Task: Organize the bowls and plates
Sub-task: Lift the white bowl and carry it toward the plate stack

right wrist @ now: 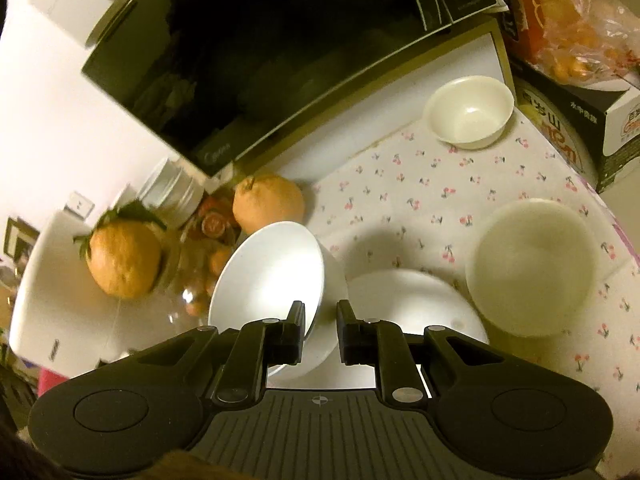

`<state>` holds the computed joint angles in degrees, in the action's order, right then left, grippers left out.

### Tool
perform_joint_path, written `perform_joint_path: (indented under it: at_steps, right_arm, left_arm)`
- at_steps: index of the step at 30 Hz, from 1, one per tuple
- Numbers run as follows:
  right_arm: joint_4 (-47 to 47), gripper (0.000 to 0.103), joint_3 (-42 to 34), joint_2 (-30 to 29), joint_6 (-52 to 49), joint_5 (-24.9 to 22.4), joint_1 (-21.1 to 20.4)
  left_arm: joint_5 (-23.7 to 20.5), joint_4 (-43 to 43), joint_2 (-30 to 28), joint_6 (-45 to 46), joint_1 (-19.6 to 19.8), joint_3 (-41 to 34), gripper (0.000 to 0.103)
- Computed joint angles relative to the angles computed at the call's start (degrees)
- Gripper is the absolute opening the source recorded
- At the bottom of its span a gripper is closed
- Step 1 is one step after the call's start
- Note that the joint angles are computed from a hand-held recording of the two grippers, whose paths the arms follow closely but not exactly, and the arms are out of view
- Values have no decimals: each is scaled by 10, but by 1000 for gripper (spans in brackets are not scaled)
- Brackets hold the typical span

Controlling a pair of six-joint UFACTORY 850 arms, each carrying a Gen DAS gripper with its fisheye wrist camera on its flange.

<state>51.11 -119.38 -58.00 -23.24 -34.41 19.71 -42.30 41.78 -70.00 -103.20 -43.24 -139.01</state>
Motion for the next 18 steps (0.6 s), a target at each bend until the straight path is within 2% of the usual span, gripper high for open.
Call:
perform_joint_path:
  at_steps: [11,18]
  right_arm:
    - [132,17,160,83,-126,6,1]
    - [177,17,220,108,-173,1,8]
  left_arm:
    - [45,105,112,-123,-30,208,15]
    - [86,137,162,-201,-39,308,15]
